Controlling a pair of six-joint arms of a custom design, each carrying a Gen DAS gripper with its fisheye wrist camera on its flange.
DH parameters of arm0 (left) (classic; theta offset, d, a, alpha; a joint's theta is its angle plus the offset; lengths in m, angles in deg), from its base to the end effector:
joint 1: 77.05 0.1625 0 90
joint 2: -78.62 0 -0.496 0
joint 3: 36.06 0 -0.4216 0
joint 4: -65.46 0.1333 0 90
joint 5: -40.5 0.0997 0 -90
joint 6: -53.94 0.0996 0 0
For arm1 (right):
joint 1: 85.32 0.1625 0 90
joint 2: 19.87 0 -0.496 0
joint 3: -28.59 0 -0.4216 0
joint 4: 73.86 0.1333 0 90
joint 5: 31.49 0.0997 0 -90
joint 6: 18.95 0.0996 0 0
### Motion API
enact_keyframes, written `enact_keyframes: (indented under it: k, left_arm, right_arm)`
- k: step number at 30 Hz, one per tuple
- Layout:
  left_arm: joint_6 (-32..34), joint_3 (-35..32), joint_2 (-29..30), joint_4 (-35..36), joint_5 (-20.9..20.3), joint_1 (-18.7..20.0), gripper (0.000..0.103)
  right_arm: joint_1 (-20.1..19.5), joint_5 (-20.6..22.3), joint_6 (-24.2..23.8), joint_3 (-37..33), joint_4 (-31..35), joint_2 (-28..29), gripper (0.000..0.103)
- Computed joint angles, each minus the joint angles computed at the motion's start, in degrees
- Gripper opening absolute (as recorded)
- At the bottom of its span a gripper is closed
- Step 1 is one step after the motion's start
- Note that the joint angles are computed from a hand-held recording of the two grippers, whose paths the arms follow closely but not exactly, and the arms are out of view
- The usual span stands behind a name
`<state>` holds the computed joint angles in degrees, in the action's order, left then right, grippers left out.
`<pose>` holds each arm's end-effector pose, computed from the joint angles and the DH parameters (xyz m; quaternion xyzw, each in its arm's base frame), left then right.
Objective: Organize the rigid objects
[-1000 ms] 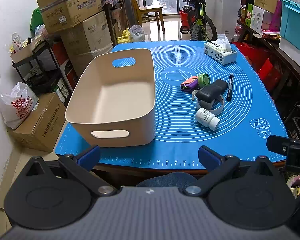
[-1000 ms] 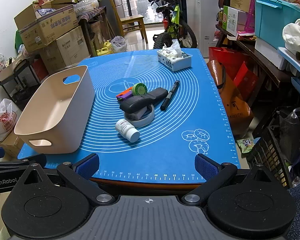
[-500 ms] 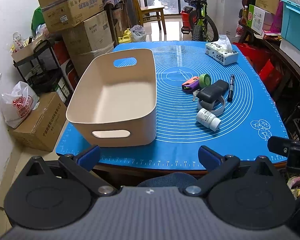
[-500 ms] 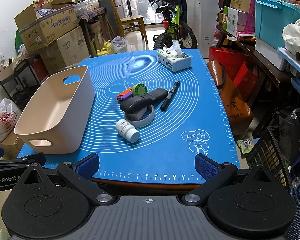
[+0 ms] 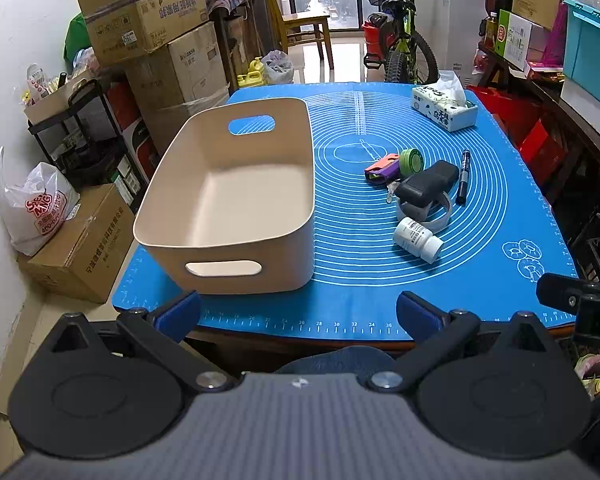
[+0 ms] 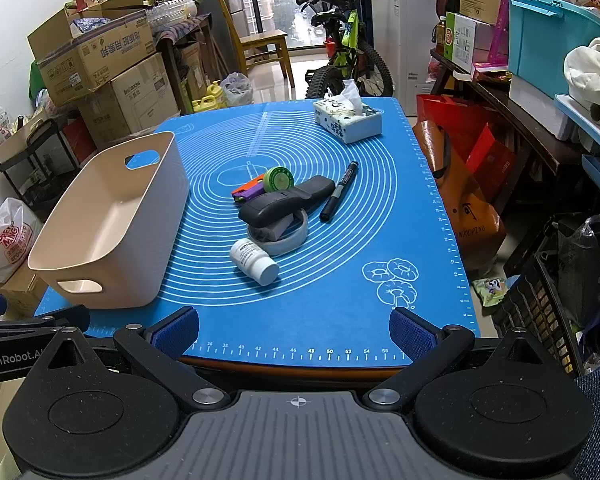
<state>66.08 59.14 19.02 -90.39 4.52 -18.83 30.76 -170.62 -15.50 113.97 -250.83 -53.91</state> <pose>-0.1918 -0.7157 0.3446 0.2117 0.8420 -0.3038 0.3923 0.4009 -0.6871 0.1160 0.0452 -0.8740 0.3699 0.3118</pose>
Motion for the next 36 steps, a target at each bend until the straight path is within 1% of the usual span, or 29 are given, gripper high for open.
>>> enact_keyframes:
  k: [24,36]
  left_arm:
    - [-0.03,0.00,-0.08,0.11,0.20,-0.15,0.103]
    - [0.50,0.06,-0.65,0.35,0.05,-0.22,0.103]
  right_arm:
    - [-0.09,0.09,0.29,0.13,0.38,-0.13,0.101]
    - [-0.21,-0.19,0.51,0.20,-0.64,-0.04,0.101]
